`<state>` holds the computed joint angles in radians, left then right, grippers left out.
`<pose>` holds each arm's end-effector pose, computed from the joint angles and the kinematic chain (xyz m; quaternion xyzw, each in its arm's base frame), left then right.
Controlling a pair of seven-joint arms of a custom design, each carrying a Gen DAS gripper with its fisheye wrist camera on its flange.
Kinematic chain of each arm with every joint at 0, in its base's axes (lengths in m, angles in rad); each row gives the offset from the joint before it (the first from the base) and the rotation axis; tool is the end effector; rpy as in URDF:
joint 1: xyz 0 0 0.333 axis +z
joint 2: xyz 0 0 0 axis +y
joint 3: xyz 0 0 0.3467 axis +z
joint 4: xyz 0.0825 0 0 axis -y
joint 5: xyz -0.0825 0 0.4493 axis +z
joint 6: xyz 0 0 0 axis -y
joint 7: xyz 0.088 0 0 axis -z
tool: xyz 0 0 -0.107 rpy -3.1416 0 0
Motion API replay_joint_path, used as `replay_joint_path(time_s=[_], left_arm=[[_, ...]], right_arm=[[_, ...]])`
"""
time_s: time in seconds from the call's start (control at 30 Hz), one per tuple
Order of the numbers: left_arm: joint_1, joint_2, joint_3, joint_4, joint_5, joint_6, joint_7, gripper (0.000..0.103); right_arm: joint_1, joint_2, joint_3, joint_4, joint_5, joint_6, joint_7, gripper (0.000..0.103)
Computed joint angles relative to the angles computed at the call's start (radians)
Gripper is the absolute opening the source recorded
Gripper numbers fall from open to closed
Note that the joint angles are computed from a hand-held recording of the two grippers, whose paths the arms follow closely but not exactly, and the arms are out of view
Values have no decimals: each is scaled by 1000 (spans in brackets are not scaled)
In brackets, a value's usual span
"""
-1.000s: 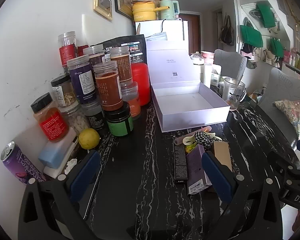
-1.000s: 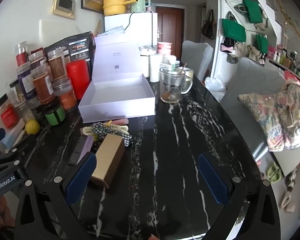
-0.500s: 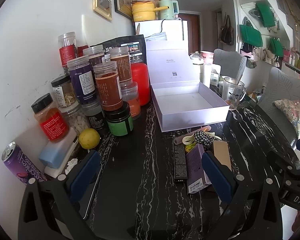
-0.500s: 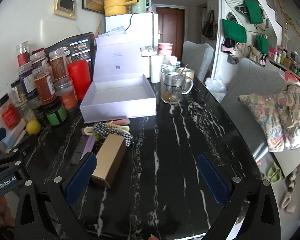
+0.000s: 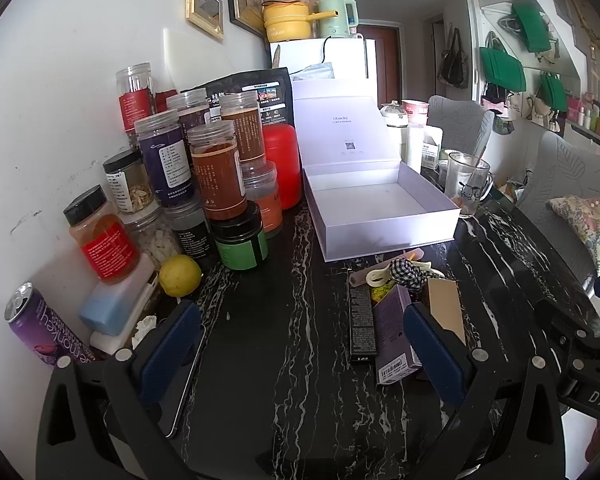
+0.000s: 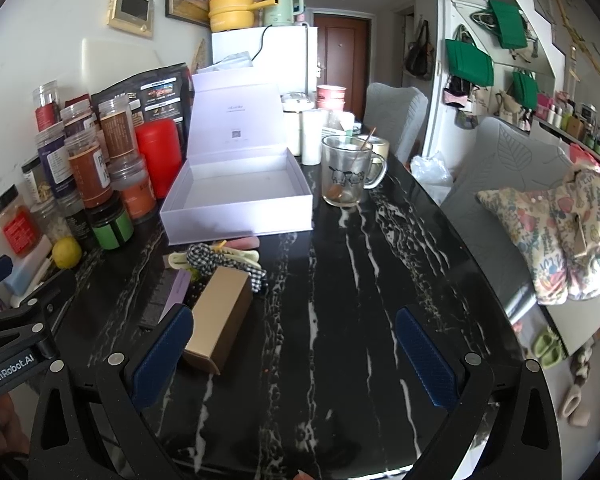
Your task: Organize rigid objects
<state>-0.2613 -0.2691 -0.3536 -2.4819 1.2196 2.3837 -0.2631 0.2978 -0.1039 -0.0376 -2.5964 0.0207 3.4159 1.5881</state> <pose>0.4190 -0.2843 0.3933 -0.7199 0.5160 -0.2353 0.4001 0.5049 0.1319 0.3839 -0.6983 0.5603 -0.2654 0.3577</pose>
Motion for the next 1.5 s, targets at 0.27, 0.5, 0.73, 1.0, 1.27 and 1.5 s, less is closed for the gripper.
replay_joint_path(time_s=[0.27,0.5,0.73,1.0,1.27,1.5], left_arm=[[-1,3,2,2,-2,2,7,103],[-2,3,1,2,-3,0,7,103],[4,8,5,1,-9,-4,8,103],[12,18,12,-4,-6,-11,-7,103],[19,45,28,-4,-17,-16,-7,103],[29,76,47,-6,12,45,-30,103]], right_arm=[[-7,0,11,0,14,0,-12,103],[-3,0,6,-3,7,3,-9,103],[16,11,-24,6,-47,-9,32,103],[21,41,-53,27,-195,-13,146,103],[-38,101,23,62,-203,-5,145,103],[-88,153,94,86,-146,20,94,103]])
